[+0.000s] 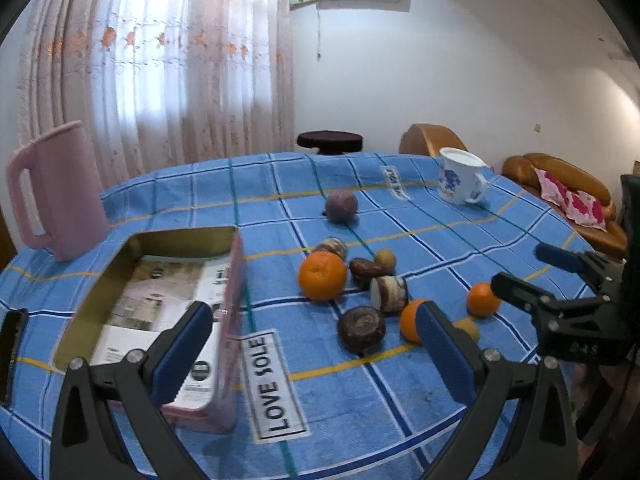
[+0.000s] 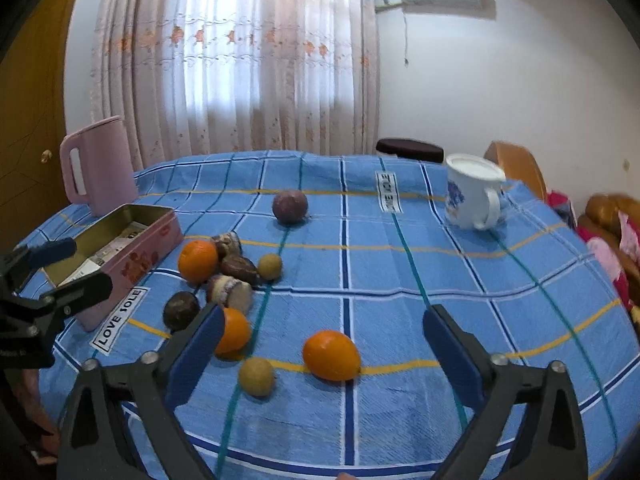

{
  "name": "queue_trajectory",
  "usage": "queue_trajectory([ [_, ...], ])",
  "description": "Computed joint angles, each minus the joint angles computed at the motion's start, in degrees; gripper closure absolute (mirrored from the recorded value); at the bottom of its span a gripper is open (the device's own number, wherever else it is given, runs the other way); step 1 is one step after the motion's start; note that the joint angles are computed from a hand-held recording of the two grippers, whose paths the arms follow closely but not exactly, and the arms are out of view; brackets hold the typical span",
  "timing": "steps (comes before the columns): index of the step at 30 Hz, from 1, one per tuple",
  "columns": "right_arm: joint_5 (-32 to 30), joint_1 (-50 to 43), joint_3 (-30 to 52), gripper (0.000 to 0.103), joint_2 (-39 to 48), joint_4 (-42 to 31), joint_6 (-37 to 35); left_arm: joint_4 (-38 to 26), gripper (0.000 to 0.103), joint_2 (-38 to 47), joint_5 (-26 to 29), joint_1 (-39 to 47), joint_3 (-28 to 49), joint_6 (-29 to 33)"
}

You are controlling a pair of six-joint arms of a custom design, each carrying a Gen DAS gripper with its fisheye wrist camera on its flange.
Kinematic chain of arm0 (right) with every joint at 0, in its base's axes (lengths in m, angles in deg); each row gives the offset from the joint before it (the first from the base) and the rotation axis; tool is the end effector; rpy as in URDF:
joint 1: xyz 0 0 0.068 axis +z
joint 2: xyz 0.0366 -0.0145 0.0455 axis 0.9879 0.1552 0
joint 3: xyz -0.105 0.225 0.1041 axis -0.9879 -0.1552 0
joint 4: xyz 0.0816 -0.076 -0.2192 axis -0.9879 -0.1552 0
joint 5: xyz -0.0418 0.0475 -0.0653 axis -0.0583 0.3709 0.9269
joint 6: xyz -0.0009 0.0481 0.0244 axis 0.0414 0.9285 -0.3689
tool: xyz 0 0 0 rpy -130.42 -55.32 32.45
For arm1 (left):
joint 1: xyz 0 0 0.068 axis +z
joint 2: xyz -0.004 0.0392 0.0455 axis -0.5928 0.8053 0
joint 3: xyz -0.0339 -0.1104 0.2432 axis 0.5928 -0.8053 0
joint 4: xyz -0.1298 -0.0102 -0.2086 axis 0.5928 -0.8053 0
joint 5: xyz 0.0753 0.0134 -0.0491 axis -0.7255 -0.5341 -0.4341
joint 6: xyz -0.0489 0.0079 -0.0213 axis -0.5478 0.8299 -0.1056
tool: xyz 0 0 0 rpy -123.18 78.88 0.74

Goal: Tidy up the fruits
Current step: 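Grasp the dark round fruit with the left tool while the right tool grasps an orange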

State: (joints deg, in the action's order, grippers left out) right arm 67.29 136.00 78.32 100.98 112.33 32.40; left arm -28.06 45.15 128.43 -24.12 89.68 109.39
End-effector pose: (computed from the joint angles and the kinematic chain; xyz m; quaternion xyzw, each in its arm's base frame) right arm 0.1386 0.1456 0.0048 0.1609 0.8542 -0.0918 0.4859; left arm 0.2605 0.0307 0.0511 0.3121 0.8147 -0.1915 0.4496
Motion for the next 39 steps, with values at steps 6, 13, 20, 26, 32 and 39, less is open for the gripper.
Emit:
queue_trajectory([
  [6, -3.1, -3.1, -0.7, 0.019, 3.0, 5.6, -3.8, -0.8, 0.0, 1.5, -2.8, -4.1, 0.9, 0.7],
  [13, -9.7, -9.3, -0.7, 0.037, 6.9, 13.4, -9.7, -6.3, 0.022, 4.3, -8.3, -9.6, 5.1, 2.7],
  [20, -20.7, -15.2, -0.6, 0.055, 10.1, 18.9, -14.0, -15.2, 0.045, 6.2, -10.3, -12.9, 9.6, 4.6],
  [26, -22.5, -15.4, -1.8, 0.061, 11.8, 23.7, -15.1, -25.1, 0.058, 9.1, -10.8, -13.2, 16.2, 4.2],
  [32, -22.5, -14.7, -1.7, 0.061, 11.5, 23.8, -16.5, -29.3, 0.062, 10.1, -7.8, -11.7, 18.6, 4.5],
  [39, -18.1, -11.4, -5.6, 0.062, 15.8, 37.3, -17.0, -27.1, 0.062, 9.2, -2.2, -8.5, 15.7, 6.2],
])
